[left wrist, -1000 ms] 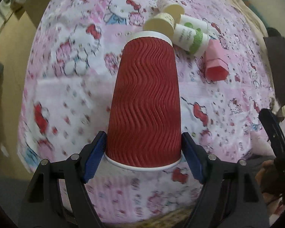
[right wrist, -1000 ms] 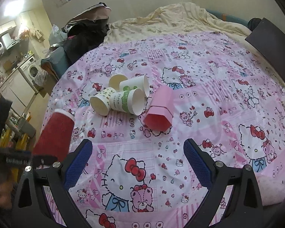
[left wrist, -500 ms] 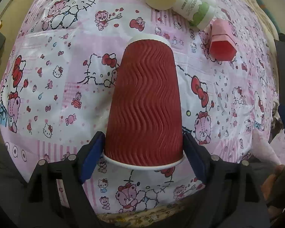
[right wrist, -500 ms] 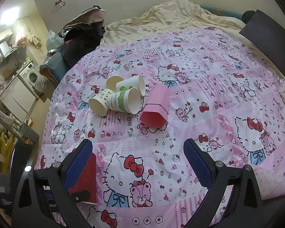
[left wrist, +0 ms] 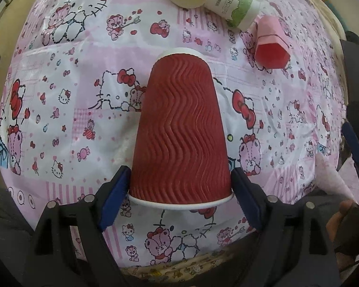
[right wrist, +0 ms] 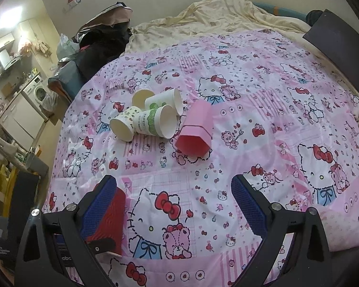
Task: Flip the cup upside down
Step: 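Lift the red cup with the left tool toward the right tool, then grasp the red cup with the right tool while the left tool releases it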
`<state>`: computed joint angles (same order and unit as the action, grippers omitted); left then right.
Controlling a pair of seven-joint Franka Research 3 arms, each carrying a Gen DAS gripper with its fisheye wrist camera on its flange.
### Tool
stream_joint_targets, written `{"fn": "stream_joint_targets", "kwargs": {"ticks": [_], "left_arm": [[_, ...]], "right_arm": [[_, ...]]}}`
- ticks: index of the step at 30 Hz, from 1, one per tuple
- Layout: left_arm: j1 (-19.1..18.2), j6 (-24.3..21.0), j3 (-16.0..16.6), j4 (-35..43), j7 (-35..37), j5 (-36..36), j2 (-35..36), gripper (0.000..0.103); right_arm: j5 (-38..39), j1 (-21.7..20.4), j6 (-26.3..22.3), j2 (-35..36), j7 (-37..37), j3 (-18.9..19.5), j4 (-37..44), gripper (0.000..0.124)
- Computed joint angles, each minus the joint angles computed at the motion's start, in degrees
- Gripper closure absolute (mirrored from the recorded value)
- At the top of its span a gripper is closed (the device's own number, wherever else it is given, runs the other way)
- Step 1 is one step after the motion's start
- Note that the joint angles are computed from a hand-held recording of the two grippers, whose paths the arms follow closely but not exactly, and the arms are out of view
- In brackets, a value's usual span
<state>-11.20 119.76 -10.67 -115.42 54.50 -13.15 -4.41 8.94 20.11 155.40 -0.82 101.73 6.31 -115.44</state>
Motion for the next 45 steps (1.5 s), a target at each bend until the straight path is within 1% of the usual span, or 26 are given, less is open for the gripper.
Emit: {"fn": "stream_joint_targets", "kwargs": {"ticks": [5, 8, 10, 11, 12, 21, 23, 26, 28, 29, 31, 33, 36, 37, 39, 41, 43, 44, 45], "left_arm": [[0.20, -0.35, 0.27, 0.16, 1.36, -1.22, -0.09, 0.021], [0.33, 0.22, 0.54, -0.30, 2.40, -2.96, -0.75, 0.021], [0.41, 1.07, 0.62, -0.83, 2.38, -3.15, -1.39, 0.015], [0.43, 1.32, 0.62, -0.95, 2.37, -2.93, -1.57, 0.006], [0.43, 1.39, 0.57, -0.99, 2.14, -2.46, -1.68, 0.004], [0.43, 1.54, 0.96, -1.15, 2.80, -2.88, -2.37, 0.004], [0.56, 2.41, 1.23, -1.90, 3.45, -3.19, -3.62, 0.004], [1.08, 1.74, 1.86, -2.32, 4.53, -1.34, -5.70, 0.004], [1.78, 1.70, 2.61, -3.56, 4.82, 0.02, -8.04, 0.004], [2.06, 1.76, 2.92, -4.15, 4.83, 0.53, -8.97, 0.004], [2.86, 2.21, 3.42, -5.18, 5.03, 2.77, -10.63, 0.004], [3.89, 2.59, 3.06, -5.62, 3.79, 7.40, -11.26, 0.004], [4.61, 3.92, 4.44, -7.27, 3.60, 7.23, -11.50, 0.004], [4.83, 4.59, 4.86, -7.91, 3.55, 6.65, -11.45, 0.004], [5.27, 5.87, 5.15, -9.22, 3.44, 6.63, -11.42, 0.004], [5.16, 6.38, 5.54, -10.13, 4.13, 5.35, -11.47, 0.004], [5.09, 7.09, 5.57, -10.44, 4.79, 4.70, -11.52, 0.004], [5.18, 7.20, 5.37, -10.32, 4.91, 5.27, -11.49, 0.004], [5.27, 7.45, 5.22, -10.27, 4.99, 5.80, -11.52, 0.004]], "right_arm": [[0.15, 0.03, -0.15, 0.19, -0.13, -0.03, 0.20, 0.025], [0.17, 0.02, -0.32, 0.19, -0.27, -0.05, 0.26, 0.025], [0.07, 0.05, -0.59, 0.39, -0.30, -0.03, 0.43, 0.025], [0.06, 0.08, -0.71, 0.46, -0.27, -0.02, 0.48, 0.025], [0.09, 0.09, -0.78, 0.52, -0.25, -0.02, 0.53, 0.025], [0.09, 0.18, -0.83, 0.59, -0.25, -0.02, 0.51, 0.025], [0.37, 0.17, -0.93, 0.56, -0.52, -0.05, 0.48, 0.025], [3.19, 0.14, -1.93, 0.58, -2.99, -0.13, 0.68, 0.025], [9.41, -0.07, -5.29, 1.10, -7.64, -0.36, 2.20, 0.025], [13.33, -0.32, -8.81, 2.03, -10.54, -0.52, 4.16, 0.025], [17.41, -0.73, -14.91, 4.10, -14.57, -0.45, 8.24, 0.025], [17.38, -0.61, -19.47, 6.16, -16.42, -0.08, 12.18, 0.025], [16.92, -0.29, -28.45, 11.29, -17.57, 0.59, 20.66, 0.025], [18.15, -0.56, -33.41, 14.21, -17.05, 0.80, 24.97, 0.026], [21.72, -1.45, -43.33, 21.21, -13.55, 1.32, 34.22, 0.026], [23.41, -1.77, -48.39, 26.34, -10.22, 1.70, 40.32, 0.028], [21.57, -0.75, -52.31, 31.45, -5.82, 1.44, 46.62, 0.032], [20.97, -0.40, -55.04, 34.44, -3.70, 1.57, 50.47, 0.033], [20.29, -0.06, -57.80, 37.38, -2.18, 1.78, 54.52, 0.037]]}}
